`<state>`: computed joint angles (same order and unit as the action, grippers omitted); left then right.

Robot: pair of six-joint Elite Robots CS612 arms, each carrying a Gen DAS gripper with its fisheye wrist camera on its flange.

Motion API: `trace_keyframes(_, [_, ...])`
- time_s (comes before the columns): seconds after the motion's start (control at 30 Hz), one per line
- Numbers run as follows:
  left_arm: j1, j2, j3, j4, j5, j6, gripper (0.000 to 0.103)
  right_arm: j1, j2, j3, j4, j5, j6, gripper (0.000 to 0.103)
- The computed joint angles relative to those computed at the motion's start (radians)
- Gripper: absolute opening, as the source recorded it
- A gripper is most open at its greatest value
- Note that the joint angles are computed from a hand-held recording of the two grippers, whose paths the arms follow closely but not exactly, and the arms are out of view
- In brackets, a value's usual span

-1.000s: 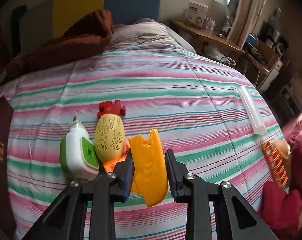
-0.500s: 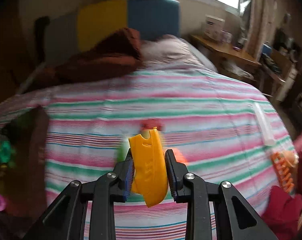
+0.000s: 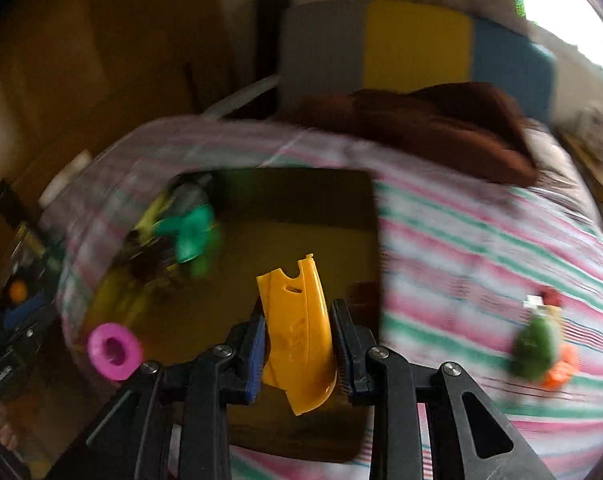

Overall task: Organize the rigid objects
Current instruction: 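Lower the yellow piece into the tray and open the right gripper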

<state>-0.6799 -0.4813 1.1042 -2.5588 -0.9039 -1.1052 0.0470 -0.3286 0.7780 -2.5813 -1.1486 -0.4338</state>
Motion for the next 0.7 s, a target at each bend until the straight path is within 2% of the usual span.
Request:
trace_keyframes(0.27, [0.006, -0.005, 0.018, 0.014, -0.008, -0.034, 0.032, 0.059, 0.033, -0.033, 0.153, 0.029, -0.107, 0.03])
trace_keyframes(0.37, [0.008, -0.003, 0.017, 0.019, -0.016, -0.034, 0.032, 0.07, 0.045, -0.046, 0.215, 0.046, -0.14, 0.031])
trace_keyframes(0.57, [0.009, -0.004, 0.021, 0.018, -0.016, -0.03, 0.032, 0.069, 0.033, -0.014, 0.242, 0.072, -0.17, 0.032])
trace_keyframes(0.63, [0.009, -0.003, 0.018, 0.019, -0.018, -0.027, 0.032, 0.068, 0.029, -0.006, 0.247, 0.081, -0.177, 0.037])
trace_keyframes(0.7, [0.008, -0.004, 0.018, 0.019, -0.019, -0.023, 0.032, 0.065, 0.024, 0.001, 0.257, 0.101, -0.186, 0.054])
